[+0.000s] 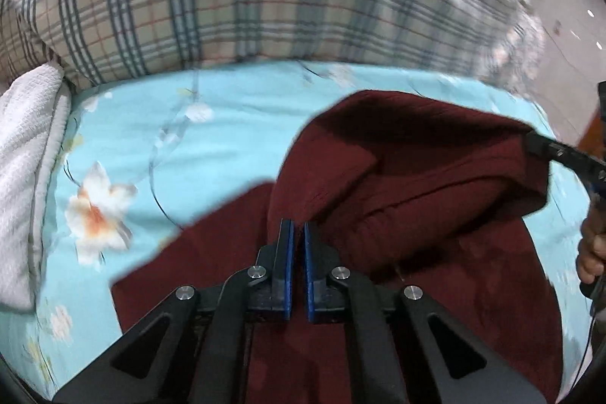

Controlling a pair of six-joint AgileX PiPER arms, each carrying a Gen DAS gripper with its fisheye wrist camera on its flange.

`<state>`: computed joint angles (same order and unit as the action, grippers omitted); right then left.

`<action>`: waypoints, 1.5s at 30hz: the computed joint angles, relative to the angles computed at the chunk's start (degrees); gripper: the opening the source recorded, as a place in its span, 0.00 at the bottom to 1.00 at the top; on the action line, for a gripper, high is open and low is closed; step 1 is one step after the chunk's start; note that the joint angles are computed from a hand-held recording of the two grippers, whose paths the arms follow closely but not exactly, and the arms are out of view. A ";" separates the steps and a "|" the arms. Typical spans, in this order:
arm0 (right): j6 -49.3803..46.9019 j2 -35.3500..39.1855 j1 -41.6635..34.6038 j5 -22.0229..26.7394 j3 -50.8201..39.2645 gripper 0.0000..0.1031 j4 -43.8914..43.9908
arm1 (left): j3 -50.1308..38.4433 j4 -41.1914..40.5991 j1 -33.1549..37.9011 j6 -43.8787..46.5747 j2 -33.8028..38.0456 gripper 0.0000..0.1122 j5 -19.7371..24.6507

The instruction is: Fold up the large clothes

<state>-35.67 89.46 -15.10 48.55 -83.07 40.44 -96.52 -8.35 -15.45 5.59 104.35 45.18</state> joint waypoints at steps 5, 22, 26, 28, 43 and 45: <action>-1.04 -3.76 -2.70 -1.62 12.83 0.04 -0.50 | 9.33 5.28 -4.74 -3.14 -3.55 0.02 -2.26; 0.87 10.78 12.04 4.05 -10.73 0.56 -16.88 | 1.22 -15.27 0.65 13.17 1.94 0.05 6.09; 1.15 17.09 16.44 4.39 -17.51 0.56 -23.28 | -2.62 -17.33 2.44 13.63 6.70 0.05 9.14; 3.74 19.18 17.15 3.40 -20.08 0.39 -26.22 | -6.35 -16.81 2.48 12.24 9.50 0.05 10.51; -10.56 -11.02 19.50 -1.13 15.01 0.04 -6.47 | 8.43 -24.08 5.56 11.32 -0.08 0.05 1.93; -9.64 -12.66 21.28 -3.47 21.10 0.04 -5.72 | 14.46 -26.55 6.98 13.21 -3.99 0.06 0.96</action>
